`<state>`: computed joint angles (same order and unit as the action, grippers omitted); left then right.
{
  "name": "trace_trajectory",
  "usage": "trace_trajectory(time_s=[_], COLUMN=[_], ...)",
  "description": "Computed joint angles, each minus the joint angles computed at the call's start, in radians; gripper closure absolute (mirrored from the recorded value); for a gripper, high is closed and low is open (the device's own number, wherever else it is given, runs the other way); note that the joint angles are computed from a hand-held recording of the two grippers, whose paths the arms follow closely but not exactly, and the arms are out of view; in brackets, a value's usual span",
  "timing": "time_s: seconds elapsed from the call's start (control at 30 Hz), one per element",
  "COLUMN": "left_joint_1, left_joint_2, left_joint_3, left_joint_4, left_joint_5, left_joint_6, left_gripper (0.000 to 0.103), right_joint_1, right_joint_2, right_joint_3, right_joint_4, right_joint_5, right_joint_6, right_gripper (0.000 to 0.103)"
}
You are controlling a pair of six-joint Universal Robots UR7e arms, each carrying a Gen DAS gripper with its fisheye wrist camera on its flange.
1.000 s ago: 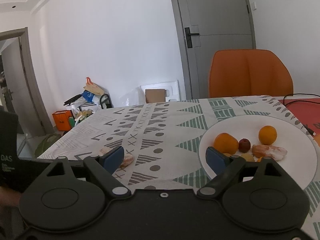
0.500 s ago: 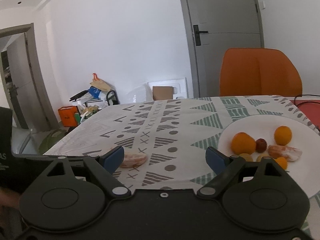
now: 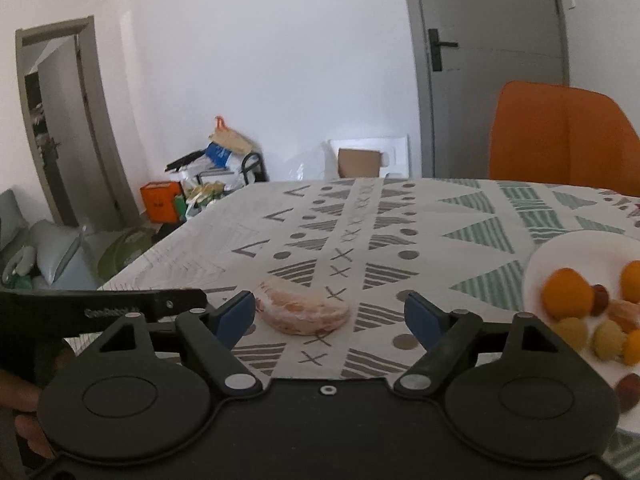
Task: Organize fruits
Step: 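Lift the small orange with the left tool while the right tool grasps the peeled mandarin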
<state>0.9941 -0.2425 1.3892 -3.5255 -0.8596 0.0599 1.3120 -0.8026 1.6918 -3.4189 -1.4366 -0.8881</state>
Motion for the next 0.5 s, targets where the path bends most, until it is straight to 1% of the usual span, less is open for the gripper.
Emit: trace_trajectory(time_s=[0.23,0.5], left_joint_1=[0.022,0.042], left_joint_2=[-0.02,-0.031], left_joint_3=[0.02,0.029], left_joint_4=[-0.027,-0.032], left_joint_5=[0.009,0.024], left_joint_6=[-0.023,-0.051], left_gripper=[0.082,0.082], right_joint_1=[0.028,0.041], right_joint_2=[0.048,0.096], right_joint_3=[-0.074,-0.155], right_joint_4=[0.078,0.162], right_joint_5=[-0.055,-0.083], right_joint_6=[-0.02,-0.022], right_gripper=[0.022,0.022])
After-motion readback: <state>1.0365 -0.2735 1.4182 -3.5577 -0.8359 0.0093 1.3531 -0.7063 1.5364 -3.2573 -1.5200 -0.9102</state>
